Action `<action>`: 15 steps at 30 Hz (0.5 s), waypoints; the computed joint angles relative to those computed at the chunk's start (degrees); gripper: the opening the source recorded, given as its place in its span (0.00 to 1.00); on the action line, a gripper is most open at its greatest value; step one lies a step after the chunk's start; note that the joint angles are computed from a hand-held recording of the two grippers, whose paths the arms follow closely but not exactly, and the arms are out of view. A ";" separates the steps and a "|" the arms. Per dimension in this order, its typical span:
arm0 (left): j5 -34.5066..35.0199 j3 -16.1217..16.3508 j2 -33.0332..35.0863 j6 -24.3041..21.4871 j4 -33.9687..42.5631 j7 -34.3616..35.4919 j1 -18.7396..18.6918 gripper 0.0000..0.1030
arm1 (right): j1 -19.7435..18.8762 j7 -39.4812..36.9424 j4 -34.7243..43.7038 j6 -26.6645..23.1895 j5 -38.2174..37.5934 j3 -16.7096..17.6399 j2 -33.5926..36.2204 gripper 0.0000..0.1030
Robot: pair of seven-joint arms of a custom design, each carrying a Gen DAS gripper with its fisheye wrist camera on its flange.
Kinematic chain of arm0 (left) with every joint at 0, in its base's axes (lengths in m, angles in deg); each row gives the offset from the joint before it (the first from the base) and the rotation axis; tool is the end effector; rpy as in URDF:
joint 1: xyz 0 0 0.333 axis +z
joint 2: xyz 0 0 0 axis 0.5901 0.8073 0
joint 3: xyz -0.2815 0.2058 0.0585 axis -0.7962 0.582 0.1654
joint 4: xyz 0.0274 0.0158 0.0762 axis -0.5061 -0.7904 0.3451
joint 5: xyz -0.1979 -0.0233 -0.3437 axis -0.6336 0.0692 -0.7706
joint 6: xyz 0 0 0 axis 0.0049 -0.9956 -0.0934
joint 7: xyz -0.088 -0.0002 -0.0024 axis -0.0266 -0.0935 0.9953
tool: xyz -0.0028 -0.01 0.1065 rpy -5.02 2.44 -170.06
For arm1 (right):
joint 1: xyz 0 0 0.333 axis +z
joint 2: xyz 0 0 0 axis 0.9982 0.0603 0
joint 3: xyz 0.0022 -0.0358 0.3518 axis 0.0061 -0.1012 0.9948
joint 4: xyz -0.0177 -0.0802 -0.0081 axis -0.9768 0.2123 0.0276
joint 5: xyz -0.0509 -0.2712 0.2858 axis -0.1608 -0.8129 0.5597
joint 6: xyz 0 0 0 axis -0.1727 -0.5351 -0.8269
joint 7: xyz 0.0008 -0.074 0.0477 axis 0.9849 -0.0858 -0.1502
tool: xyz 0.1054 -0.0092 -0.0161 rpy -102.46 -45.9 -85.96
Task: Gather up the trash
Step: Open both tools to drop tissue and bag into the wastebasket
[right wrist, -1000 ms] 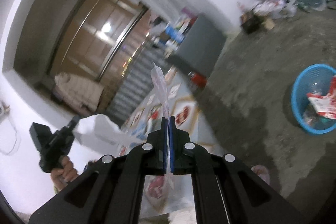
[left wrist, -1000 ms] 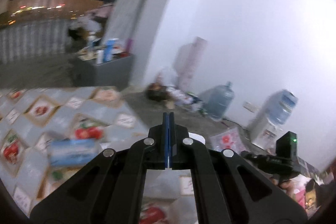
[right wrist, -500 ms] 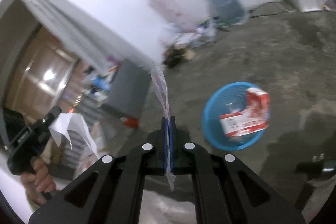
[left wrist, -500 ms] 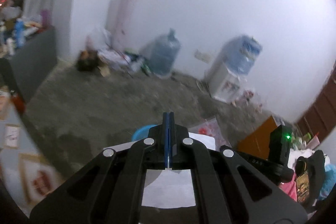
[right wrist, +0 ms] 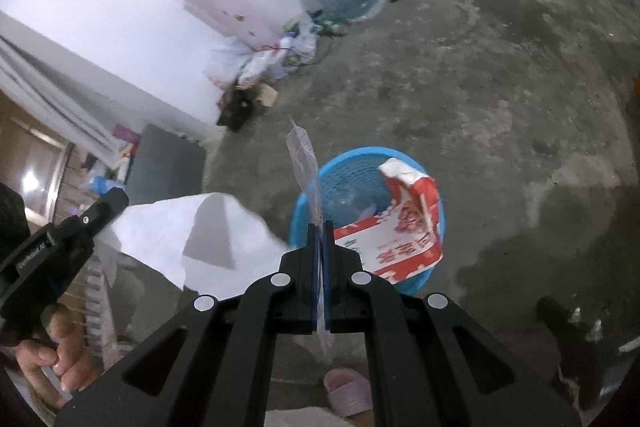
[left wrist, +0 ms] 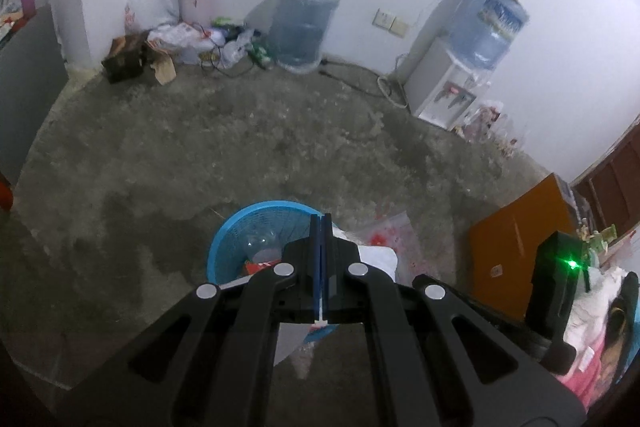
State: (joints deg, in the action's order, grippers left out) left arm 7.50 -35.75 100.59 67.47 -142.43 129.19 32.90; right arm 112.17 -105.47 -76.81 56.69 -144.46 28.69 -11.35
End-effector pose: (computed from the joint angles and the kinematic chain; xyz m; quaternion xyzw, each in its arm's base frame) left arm 0.6626 -0.2278 0.6047 0.2551 -0.9053 0.3309 0.0767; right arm 0.4238 0.3309 0.4813 -0.1225 0.9122 -0.1564 0.3584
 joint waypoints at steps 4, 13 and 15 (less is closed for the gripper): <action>4.66 0.00 3.32 2.16 1.01 -2.98 -3.15 0.00 | -0.50 -3.07 0.25 -0.14 1.02 -1.09 1.79 0.02; 12.48 0.20 7.09 2.96 1.77 -9.76 -4.64 0.40 | -1.78 -7.53 -0.90 10.25 2.68 -5.23 7.30 0.46; 12.09 -0.16 6.25 3.66 1.15 -8.93 -3.95 0.43 | -1.16 -5.87 -1.04 9.27 1.87 -5.27 7.19 0.49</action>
State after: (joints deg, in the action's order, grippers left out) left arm 19.59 -35.91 106.84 71.13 -141.29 120.26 28.95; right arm 111.00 -111.34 -77.85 65.97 -142.60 23.42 -4.16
